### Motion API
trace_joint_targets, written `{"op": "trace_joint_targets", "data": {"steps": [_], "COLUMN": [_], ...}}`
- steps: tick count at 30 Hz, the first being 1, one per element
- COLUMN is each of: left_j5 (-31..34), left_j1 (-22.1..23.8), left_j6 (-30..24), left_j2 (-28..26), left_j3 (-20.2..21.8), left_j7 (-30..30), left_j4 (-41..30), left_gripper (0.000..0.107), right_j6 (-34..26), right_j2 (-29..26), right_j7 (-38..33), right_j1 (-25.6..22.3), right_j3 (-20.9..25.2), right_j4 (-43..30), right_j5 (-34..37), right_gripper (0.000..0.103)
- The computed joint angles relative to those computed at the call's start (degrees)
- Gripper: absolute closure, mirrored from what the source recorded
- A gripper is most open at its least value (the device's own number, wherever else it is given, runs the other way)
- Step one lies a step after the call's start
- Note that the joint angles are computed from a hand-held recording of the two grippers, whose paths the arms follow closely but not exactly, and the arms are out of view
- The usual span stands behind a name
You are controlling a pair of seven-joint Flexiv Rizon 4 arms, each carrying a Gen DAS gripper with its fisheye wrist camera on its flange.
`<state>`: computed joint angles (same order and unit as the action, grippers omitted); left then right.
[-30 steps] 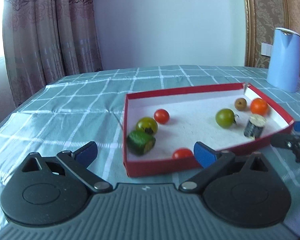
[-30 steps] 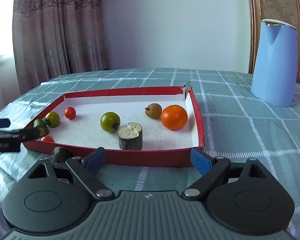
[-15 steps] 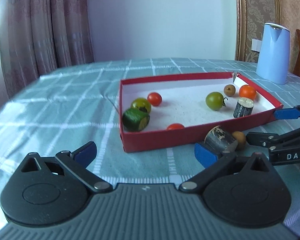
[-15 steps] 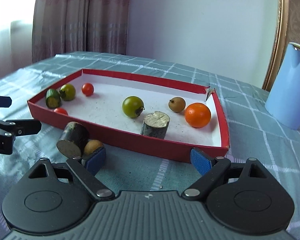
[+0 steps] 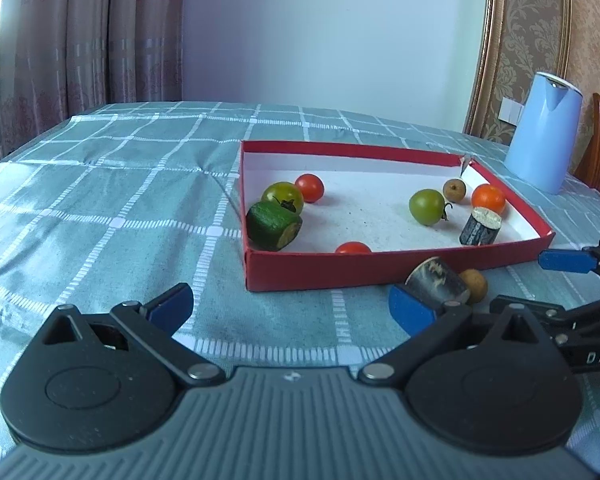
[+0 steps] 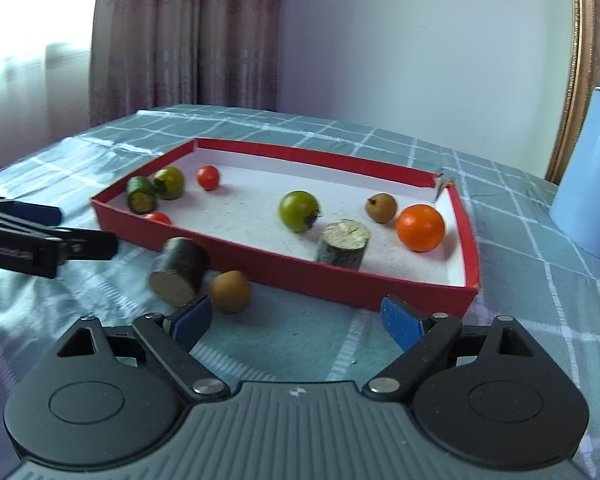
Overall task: Organize fruits
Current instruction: 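Withdraw both tools from the tray toward the log piece and kiwi, then grasp the dark wooden log piece with the left tool while the right tool grasps the brown kiwi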
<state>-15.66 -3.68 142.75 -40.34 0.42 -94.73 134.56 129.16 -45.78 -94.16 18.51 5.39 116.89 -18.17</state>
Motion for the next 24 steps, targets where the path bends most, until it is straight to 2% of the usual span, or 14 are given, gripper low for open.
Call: {"op": "trace_joint_targets", "data": {"steps": [3, 6, 11, 12, 13, 15, 18, 20, 21, 24], "left_j5": [0.07, 0.82, 1.54, 1.44, 0.77, 0.61, 0.35, -0.17, -0.62, -1.26], "left_j1": [0.00, 0.58, 0.64, 0.49, -0.03, -0.19, -0.35, -0.81, -1.13, -1.55], "left_j6": [0.24, 0.14, -1.06, -1.25, -1.29, -1.13, -1.30, -1.34, -1.23, -1.16], "left_j2": [-0.10, -0.07, 0.04, 0.07, 0.04, 0.01, 0.08, 0.10, 0.08, 0.08], "left_j3": [0.02, -0.23, -0.36, -0.28, -0.12, -0.12, -0.13, 0.03, 0.16, 0.33], "left_j7": [-0.11, -0.55, -0.05, 0.14, 0.35, 0.27, 0.23, 0.48, 0.61, 1.05], "left_j4": [-0.03, 0.03, -0.17, -0.19, -0.24, -0.17, -0.05, 0.02, 0.03, -0.04], "left_gripper": [0.004, 0.004, 0.004, 0.004, 0.004, 0.004, 0.004, 0.004, 0.004, 0.004], "right_j6": [-1.93, -4.85, -4.85, -4.89, -5.27, -6.09, -5.26, -6.15, -5.86, -3.06], "right_j2": [-0.12, -0.21, -0.33, -0.33, -0.39, -0.64, -0.52, -0.85, -0.73, -0.40], "right_j7": [-2.49, -2.79, -3.64, -3.35, -2.36, 0.26, 0.56, 3.22, 3.78, 3.12], "right_j1": [4.17, 4.80, 6.24, 5.38, 3.19, -1.38, -0.87, -4.08, -4.08, -0.63], "right_j3": [-2.72, -2.44, -2.42, -1.52, 0.52, 4.29, 3.60, 5.95, 5.72, 2.23], "right_j4": [-1.12, -2.50, -2.69, -2.59, -2.49, -2.21, -1.68, -1.90, -1.72, -1.11], "right_j5": [3.65, 3.57, 4.99, 4.15, 1.74, -3.76, -4.37, -8.02, -8.00, -2.78], "right_gripper": [0.011, 0.014, 0.018, 0.024, 0.039, 0.058, 0.062, 0.072, 0.078, 0.078]}}
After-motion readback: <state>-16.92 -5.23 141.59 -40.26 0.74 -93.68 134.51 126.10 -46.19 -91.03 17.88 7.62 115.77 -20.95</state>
